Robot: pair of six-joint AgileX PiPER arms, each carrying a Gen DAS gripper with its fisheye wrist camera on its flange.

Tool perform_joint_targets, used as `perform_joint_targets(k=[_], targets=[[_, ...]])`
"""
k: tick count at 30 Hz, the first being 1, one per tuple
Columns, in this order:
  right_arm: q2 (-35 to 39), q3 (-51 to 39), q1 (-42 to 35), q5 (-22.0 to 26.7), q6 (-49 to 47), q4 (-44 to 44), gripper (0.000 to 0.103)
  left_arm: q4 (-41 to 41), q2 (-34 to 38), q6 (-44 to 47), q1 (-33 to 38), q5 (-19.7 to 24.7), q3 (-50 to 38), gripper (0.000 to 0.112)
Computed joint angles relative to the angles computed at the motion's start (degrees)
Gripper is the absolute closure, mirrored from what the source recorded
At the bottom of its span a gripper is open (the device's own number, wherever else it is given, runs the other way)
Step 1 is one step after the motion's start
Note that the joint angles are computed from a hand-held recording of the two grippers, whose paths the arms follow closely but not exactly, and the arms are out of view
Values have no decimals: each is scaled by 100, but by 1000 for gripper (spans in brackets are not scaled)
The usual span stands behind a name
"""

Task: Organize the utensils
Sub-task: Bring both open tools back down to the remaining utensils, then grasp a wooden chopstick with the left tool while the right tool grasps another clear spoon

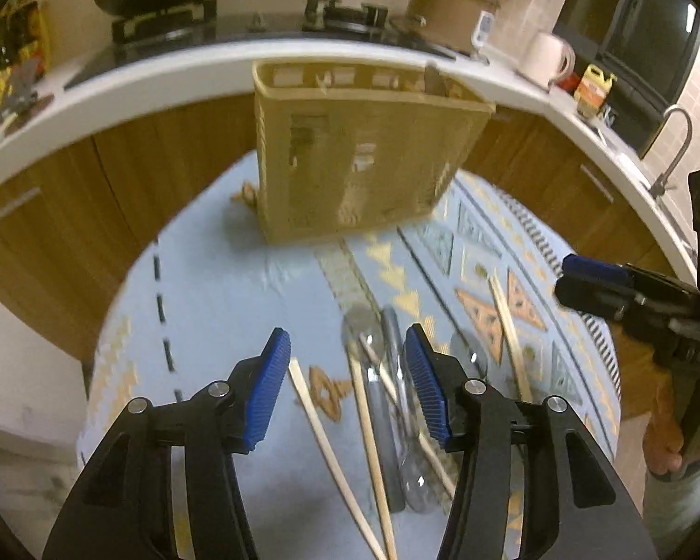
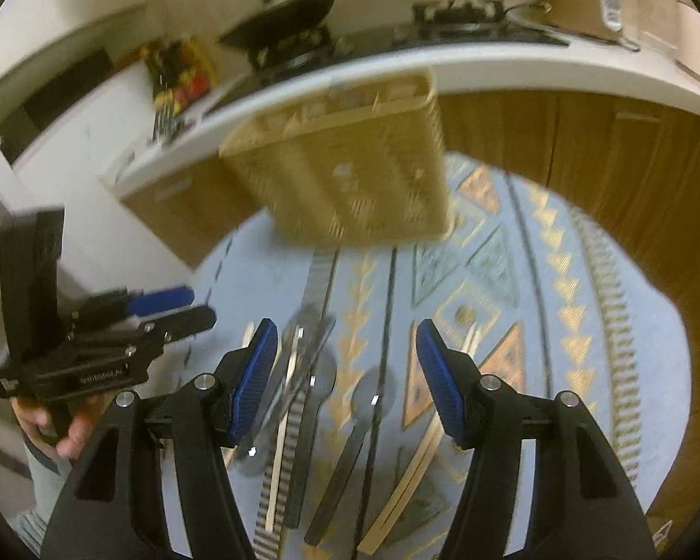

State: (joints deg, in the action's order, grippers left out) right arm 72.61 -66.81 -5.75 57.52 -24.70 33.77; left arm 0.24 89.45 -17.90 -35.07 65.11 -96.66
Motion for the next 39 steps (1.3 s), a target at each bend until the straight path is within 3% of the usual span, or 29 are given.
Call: perform_joint_targets(k=[2, 5, 11, 16, 19, 21, 28, 34, 39], targets=[[39, 139, 218, -59, 119, -111, 45, -182, 5, 121, 23, -17, 201, 74], [178, 420, 471, -169, 248, -108, 45, -221, 7, 164, 4, -63, 507, 75], [584, 506, 979, -453, 599, -345, 60, 178, 67, -175, -87, -114, 935, 79], [761, 511, 1378, -665, 950, -683, 60, 382, 123, -273, -184, -148, 989, 79], [786, 495, 1761, -900, 1389, -1224, 60, 497, 201, -368, -194, -103, 943, 82], [820, 482, 2051, -1046, 1738, -1694, 66, 484, 244, -371, -173, -101, 914, 84], [919, 478, 2665, -1346, 2471, -2648, 66, 448, 222, -353, -113, -119, 998, 85], [1063, 373, 2892, -1371, 2709, -3107, 77, 493, 244, -363, -155, -121, 988, 86], [937, 463, 2535, -1215, 2350, -3035, 83, 449, 304, -285, -116, -63, 903, 86]])
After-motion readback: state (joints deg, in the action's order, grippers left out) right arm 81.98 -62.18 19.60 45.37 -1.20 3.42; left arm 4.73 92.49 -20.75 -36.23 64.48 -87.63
